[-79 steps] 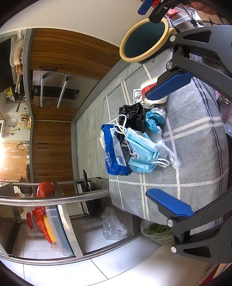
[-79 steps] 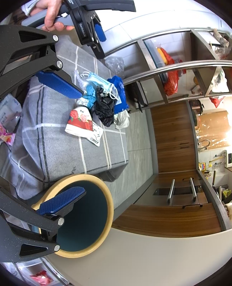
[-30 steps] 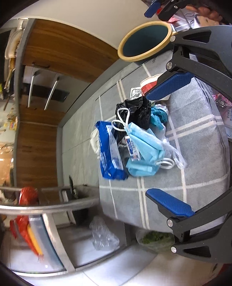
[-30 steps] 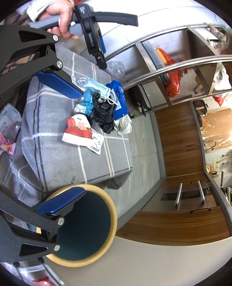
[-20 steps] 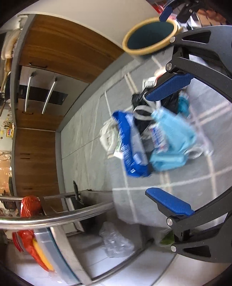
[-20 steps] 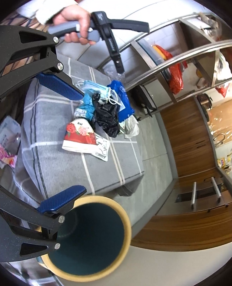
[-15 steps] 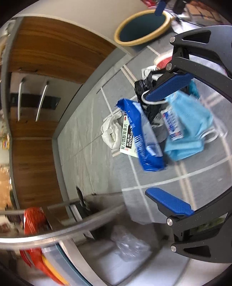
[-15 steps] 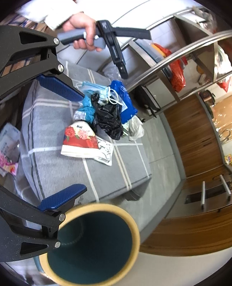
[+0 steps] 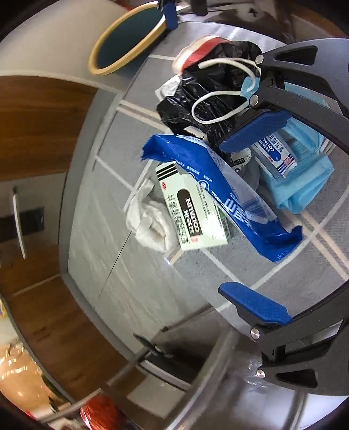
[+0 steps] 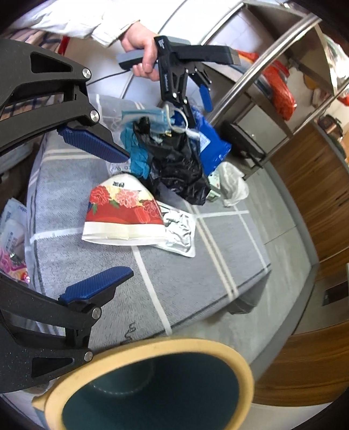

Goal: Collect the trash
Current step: 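Grasp the blue wipes packet with the left tool while the right tool grasps the red-flowered paper cup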

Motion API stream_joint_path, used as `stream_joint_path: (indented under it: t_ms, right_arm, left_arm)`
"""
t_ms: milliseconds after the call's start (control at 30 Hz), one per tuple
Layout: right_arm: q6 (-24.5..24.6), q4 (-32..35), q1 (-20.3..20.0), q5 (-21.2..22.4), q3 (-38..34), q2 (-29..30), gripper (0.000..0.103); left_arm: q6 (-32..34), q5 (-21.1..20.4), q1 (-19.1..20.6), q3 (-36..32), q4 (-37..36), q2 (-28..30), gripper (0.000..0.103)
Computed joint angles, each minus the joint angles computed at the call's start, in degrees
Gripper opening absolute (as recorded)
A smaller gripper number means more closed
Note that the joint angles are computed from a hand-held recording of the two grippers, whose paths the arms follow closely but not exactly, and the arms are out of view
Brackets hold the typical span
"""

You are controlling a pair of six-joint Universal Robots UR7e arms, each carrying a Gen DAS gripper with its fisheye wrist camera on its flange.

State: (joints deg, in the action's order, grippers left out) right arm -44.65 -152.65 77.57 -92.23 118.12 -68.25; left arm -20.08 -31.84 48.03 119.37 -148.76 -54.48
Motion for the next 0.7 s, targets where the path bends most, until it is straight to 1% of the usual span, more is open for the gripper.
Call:
stream_joint_path:
  t_ms: [33, 67, 100, 133, 167, 200, 233, 267, 333, 367, 433, 467, 533, 633, 667, 700]
  right_arm:
    - [0.55, 0.26, 0.09, -0.52, -0.57, 0.82, 0.075]
    - [0.84, 0.22, 0.17, -0.95, -0.92, 1.48, 0.074]
    - [1.01, 0.19, 0.20, -1.27, -1.22, 2.08, 0.071]
    - [1.18, 0.28, 0.22, -1.66, -1.59, 2.75, 0.068]
    - [1.40, 0.39, 0.24, -1.98, -1.98, 3.41, 0.068]
    - [1.74, 0.64, 0.20, -2.34, -2.43, 4.08, 0.066]
    - [1.89, 0.73, 0.13, -2.55, -2.67, 4.46, 0.065]
    - [2.00, 1.05, -0.03, -2.73, -3.03, 4.90, 0.064]
    - [2.25, 2.01, -0.40, -2.79, -3.51, 5.61, 0.057]
    - [2.39, 2.62, -0.66, -2.73, -3.74, 5.91, 0.054]
    - [2.72, 3.85, -1.31, -2.17, -4.02, 6.14, 0.040]
    - [2.72, 4.58, -1.69, -1.48, -4.08, 6.01, 0.037]
    - [2.42, 5.20, -2.29, 0.05, -3.83, 5.60, 0.025]
    - [1.49, 6.00, -2.77, 2.03, -3.00, 4.10, 0.015]
    - [1.23, 6.06, -2.86, 2.62, -2.76, 3.68, 0.014]
    - [0.96, 6.47, -2.97, 3.51, -2.54, 3.02, 0.009]
  left_arm:
    - [1.48, -1.08, 0.42, -0.27, -0.61, 0.21, 0.092]
    - [2.41, -1.77, 0.71, -0.41, -1.07, 0.33, 0.086]
    - [2.96, -2.64, 1.02, -0.45, -1.25, 0.32, 0.082]
    - [3.33, -3.47, 1.43, -0.68, -1.29, 0.37, 0.075]
    - [3.63, -5.16, 1.89, -0.60, -1.47, -0.02, 0.066]
    - [3.96, -6.32, 2.12, -0.23, -2.14, -0.41, 0.062]
    - [4.48, -7.50, 2.32, 0.37, -3.19, -0.99, 0.053]
    - [4.68, -8.16, 2.34, 0.99, -4.13, -1.44, 0.049]
    - [4.89, -9.23, 2.24, 2.19, -5.65, -2.42, 0.030]
    - [4.82, -9.27, 2.07, 2.53, -5.87, -2.65, 0.023]
    - [4.94, -9.47, 1.55, 3.47, -6.48, -3.28, 0.016]
    - [4.91, -9.41, 1.20, 4.03, -7.06, -3.56, 0.014]
    - [4.35, -8.66, 0.35, 4.94, -7.82, -3.84, 0.011]
    - [3.17, -7.70, -0.77, 5.89, -8.07, -4.35, 0.010]
    - [2.53, -6.95, -1.26, 6.29, -8.17, -4.57, 0.010]
    - [1.81, -6.32, -1.69, 6.63, -8.22, -4.88, 0.010]
